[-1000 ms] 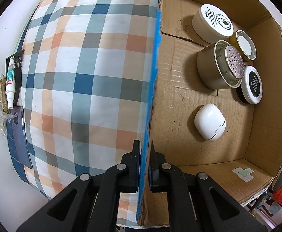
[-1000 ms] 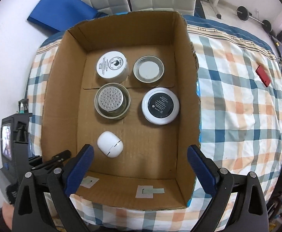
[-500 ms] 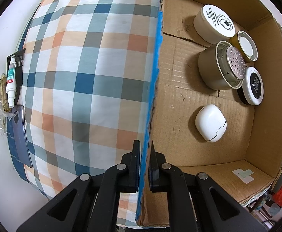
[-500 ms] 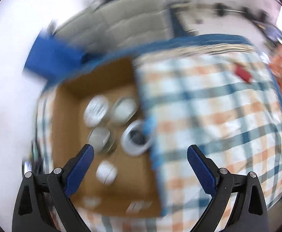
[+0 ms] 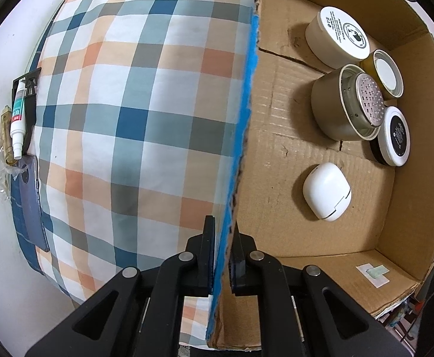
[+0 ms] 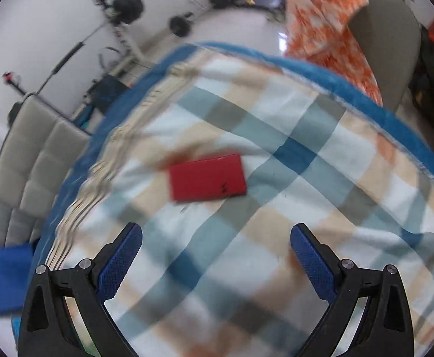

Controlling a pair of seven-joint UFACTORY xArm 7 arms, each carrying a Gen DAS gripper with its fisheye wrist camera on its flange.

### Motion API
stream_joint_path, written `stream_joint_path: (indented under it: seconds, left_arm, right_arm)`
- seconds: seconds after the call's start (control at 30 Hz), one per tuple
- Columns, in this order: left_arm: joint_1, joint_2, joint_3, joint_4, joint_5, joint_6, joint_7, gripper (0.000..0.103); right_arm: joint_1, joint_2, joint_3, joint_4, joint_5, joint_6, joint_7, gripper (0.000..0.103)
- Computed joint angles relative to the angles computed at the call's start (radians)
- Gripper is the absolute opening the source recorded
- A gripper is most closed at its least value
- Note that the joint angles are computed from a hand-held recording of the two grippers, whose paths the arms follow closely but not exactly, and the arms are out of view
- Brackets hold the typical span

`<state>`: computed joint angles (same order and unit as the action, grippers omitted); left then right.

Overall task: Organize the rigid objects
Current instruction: 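Move the right gripper back to the red rectangular case, then grasp the red rectangular case with the right gripper, then lower the red case into the box beside the white case and release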

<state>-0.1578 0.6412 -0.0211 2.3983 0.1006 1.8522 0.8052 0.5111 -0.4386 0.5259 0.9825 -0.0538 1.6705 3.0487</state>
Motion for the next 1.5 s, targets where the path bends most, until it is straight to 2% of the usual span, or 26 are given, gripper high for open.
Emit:
stream_joint_path:
  seconds: [0.13,0.2,0.3,0.33,0.37,0.4,0.43,0.47,0.6,0.7,0.73,0.9,0.97,1.13,1.23,1.37,1.47,1.5]
  left_arm:
    - [-0.002,-0.007,0.002,-0.013,0.002,-0.006,-0.014,0.006]
    - [-0.005,-0.007,0.002,-0.019,0.005,-0.009,-0.019,0.006]
    - [-0.004,-0.007,0.002,-0.017,0.007,-0.009,-0.019,0.006]
    - [-0.004,-0.007,0.002,-0.017,0.007,-0.009,-0.019,0.006]
    - [-0.004,-0.009,0.002,-0.021,0.008,-0.012,-0.020,0.006]
    - [-0.005,-0.013,0.001,-0.029,0.009,-0.016,-0.019,0.007]
    - [-0.005,-0.016,0.001,-0.035,0.009,-0.020,-0.019,0.007]
    - [-0.005,-0.018,0.000,-0.038,0.008,-0.021,-0.020,0.007]
    - [-0.004,-0.037,-0.002,-0.076,0.011,-0.045,-0.013,0.007]
    - [-0.003,-0.063,-0.005,-0.126,0.011,-0.075,-0.011,0.006]
    - [-0.003,-0.070,-0.007,-0.138,0.011,-0.082,-0.008,0.006]
    - [0.002,-0.068,-0.010,-0.140,0.003,-0.078,0.001,0.006]
    - [0.003,-0.061,-0.011,-0.127,0.000,-0.068,0.005,0.006]
    - [0.003,-0.047,-0.011,-0.105,-0.003,-0.056,0.014,0.006]
    - [0.004,-0.038,-0.011,-0.090,-0.007,-0.048,0.016,0.006]
    - [0.002,-0.026,-0.008,-0.062,-0.007,-0.031,0.014,0.006]
    - [0.003,-0.034,-0.008,-0.071,-0.008,-0.038,0.017,0.006]
    - [0.004,-0.038,-0.009,-0.078,-0.009,-0.041,0.018,0.006]
  right_arm:
    - [0.002,-0.074,-0.027,-0.113,0.034,-0.024,-0.024,0.102]
    - [-0.001,-0.094,-0.053,-0.152,0.057,-0.034,-0.075,0.102]
    - [-0.018,-0.081,-0.067,-0.160,0.069,-0.023,-0.137,0.103]
    - [-0.023,-0.072,-0.072,-0.155,0.075,-0.016,-0.157,0.099]
    - [-0.027,-0.069,-0.079,-0.154,0.080,-0.013,-0.176,0.091]
    - [-0.032,-0.046,-0.086,-0.135,0.089,-0.008,-0.200,0.087]
    - [-0.034,-0.028,-0.094,-0.120,0.093,-0.005,-0.231,0.074]
    - [-0.035,-0.018,-0.095,-0.105,0.090,-0.004,-0.249,0.072]
    - [-0.026,0.025,-0.094,-0.053,0.070,-0.073,-0.343,0.072]
    - [-0.007,0.109,-0.082,0.027,0.051,-0.142,-0.409,0.072]
    - [0.003,0.173,-0.079,0.089,0.045,-0.161,-0.442,0.072]
    - [0.086,0.350,-0.088,0.207,0.039,-0.358,-0.467,0.072]
    - [0.122,0.431,-0.097,0.271,0.035,-0.390,-0.473,0.072]
    - [0.201,0.497,-0.140,0.367,-0.004,-0.374,-0.422,0.072]
    - [0.243,0.547,-0.160,0.505,-0.064,-0.261,-0.418,0.072]
    - [0.321,0.656,-0.194,0.783,-0.207,-0.100,-0.443,0.072]
    - [0.407,0.787,-0.235,1.065,-0.327,0.030,-0.513,0.072]
    - [0.428,0.808,-0.245,1.114,-0.351,0.054,-0.526,0.072]
